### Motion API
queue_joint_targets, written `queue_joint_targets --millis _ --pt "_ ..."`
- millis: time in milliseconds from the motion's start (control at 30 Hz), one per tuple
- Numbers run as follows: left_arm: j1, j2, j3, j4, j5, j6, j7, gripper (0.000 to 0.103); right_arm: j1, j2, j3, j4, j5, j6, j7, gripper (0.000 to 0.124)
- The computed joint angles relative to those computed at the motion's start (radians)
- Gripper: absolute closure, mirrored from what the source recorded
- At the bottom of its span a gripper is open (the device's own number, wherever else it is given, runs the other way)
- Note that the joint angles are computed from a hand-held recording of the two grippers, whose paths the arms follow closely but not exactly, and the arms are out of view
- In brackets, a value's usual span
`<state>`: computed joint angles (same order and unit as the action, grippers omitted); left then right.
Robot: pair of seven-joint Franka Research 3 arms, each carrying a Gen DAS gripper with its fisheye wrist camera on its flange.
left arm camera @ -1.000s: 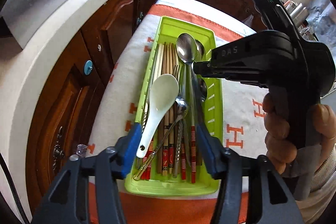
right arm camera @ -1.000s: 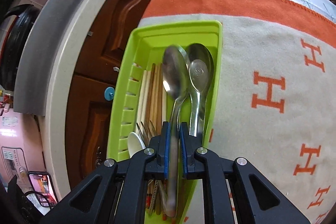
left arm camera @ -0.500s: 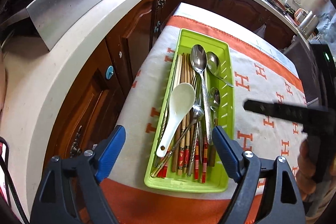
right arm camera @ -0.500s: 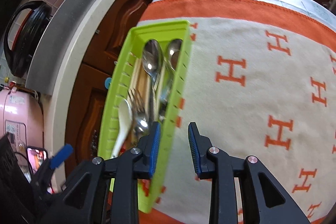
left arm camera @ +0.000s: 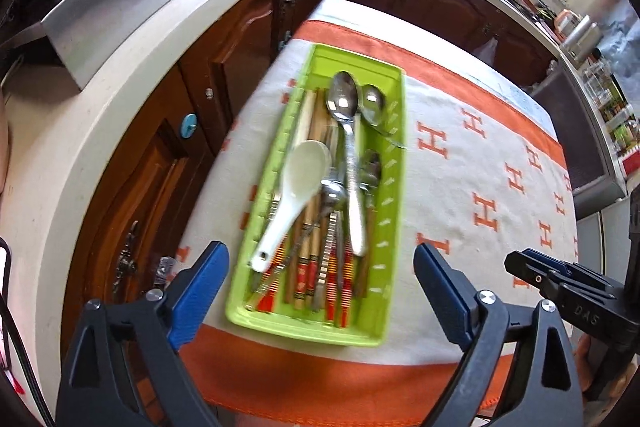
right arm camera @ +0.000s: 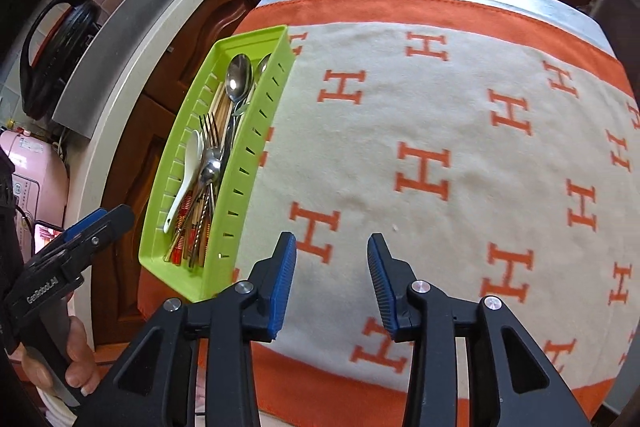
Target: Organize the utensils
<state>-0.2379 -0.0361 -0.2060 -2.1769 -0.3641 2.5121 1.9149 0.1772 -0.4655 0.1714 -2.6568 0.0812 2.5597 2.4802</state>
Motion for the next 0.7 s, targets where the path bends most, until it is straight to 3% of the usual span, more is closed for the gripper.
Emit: queue_joint_targets --millis 133,367,700 --pt "-0.026 -0.046 -0.011 -0.034 -0.033 0.021 0.017 0.001 -0.017 -0.120 0.036 -0.043 -0.034 -0.065 0.056 0.065" --pt "-0.085 -0.103 -0.015 -0.061 -0.012 0.026 -0.017 0.001 -0.055 -0.341 0.114 -0.074 -0.115 -0.213 0.177 0.048" --pt "-0.148 -0.171 -0.008 -0.118 0.049 0.086 -0.059 0.001 -0.071 -0.449 0.182 -0.028 -0.216 -0.397 0.283 0.045"
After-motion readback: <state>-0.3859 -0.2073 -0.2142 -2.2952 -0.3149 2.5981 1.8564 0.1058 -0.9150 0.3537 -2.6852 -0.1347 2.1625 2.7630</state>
